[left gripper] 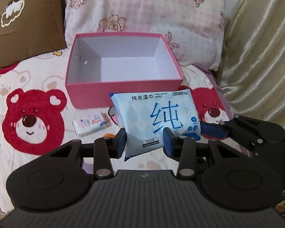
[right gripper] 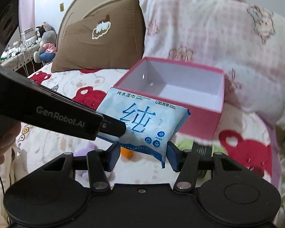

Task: Organize objects
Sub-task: 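Lift the wipes pack with the left tool and carry it into the pink box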

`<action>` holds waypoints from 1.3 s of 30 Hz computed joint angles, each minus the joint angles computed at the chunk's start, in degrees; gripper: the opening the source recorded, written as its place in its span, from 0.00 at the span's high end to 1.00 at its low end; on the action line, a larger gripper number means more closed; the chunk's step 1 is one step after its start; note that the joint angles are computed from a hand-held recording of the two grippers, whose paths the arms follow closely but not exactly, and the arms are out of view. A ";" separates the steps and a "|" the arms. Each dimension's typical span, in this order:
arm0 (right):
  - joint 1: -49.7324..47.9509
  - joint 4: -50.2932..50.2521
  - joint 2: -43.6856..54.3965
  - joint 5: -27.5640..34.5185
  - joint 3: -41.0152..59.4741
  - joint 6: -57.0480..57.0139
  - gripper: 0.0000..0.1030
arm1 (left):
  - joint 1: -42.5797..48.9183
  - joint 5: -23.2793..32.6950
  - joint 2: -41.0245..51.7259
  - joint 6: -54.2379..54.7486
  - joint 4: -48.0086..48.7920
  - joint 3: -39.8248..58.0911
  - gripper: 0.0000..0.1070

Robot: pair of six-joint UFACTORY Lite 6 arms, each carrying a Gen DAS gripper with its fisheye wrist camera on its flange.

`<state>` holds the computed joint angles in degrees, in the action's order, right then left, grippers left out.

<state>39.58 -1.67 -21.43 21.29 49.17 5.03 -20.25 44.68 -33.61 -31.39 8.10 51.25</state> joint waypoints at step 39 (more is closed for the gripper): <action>-16.83 20.01 60.00 33.94 81.61 -23.90 0.43 | 20.19 1.45 47.41 27.84 -17.49 45.05 0.64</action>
